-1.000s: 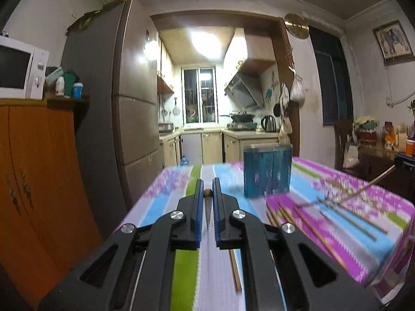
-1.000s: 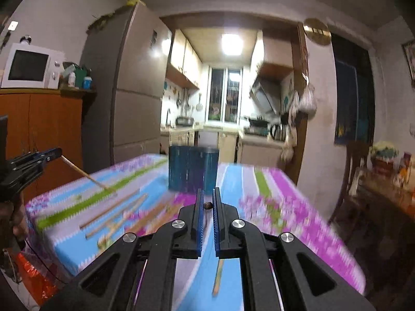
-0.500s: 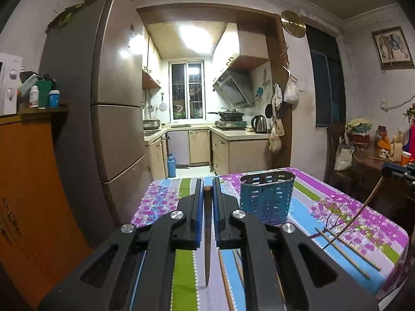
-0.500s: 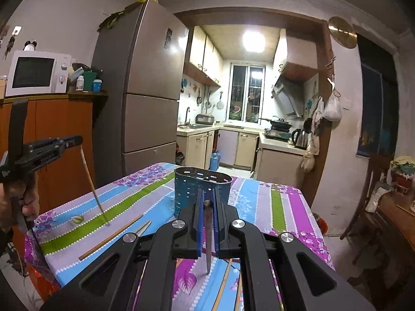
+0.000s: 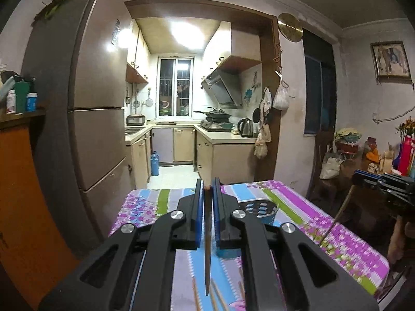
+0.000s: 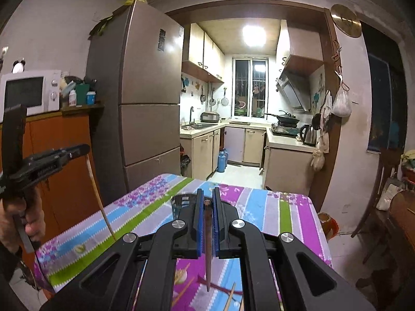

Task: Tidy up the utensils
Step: 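Lift the held chopstick with the left tool toward the blue holder while the right tool carries its own, then lower the left tool's chopstick into the blue holder and open while the right tool does likewise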

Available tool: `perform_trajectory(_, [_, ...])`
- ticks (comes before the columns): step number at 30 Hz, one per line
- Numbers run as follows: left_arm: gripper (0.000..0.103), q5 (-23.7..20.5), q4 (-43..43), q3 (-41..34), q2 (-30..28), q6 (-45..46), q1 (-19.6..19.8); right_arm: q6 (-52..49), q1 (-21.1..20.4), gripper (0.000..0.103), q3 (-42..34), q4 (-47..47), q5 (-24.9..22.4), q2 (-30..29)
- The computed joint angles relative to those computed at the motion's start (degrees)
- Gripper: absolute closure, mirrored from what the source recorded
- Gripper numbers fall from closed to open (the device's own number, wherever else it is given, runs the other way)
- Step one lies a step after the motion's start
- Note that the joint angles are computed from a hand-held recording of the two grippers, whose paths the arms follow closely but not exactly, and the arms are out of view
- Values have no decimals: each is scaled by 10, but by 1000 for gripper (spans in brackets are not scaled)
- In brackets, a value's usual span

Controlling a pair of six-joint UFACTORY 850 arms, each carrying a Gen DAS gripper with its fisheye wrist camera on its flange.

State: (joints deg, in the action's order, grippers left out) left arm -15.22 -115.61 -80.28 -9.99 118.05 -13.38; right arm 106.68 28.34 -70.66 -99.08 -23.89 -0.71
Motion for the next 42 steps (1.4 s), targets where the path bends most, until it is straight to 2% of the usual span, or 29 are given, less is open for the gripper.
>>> perform_trajectory(2, [98,3,62,-26,-14,-65,-7,-20,-9,95,-22,20,11,-10])
perform_trajectory(9, [98,17,166,-109,-56,-175,-32,-109,-29,95,-101,90,31,-51])
perform_trajectory(18, [98,37,219,-219,-121,-244,-50,-241,-58,95,-222,206,55,-111])
perform_trajectory(26, [98,45,312,-326,-189,-369,-52,-345,-83,95,-311,306,70,-172])
perform_trajectory(32, [98,52,420,-374,-231,-467,-64,-381,-94,95,-340,352,88,-205])
perform_trajectory(42, [98,43,557,-390,-265,-605,-67,-424,-100,95,-352,405,95,-247])
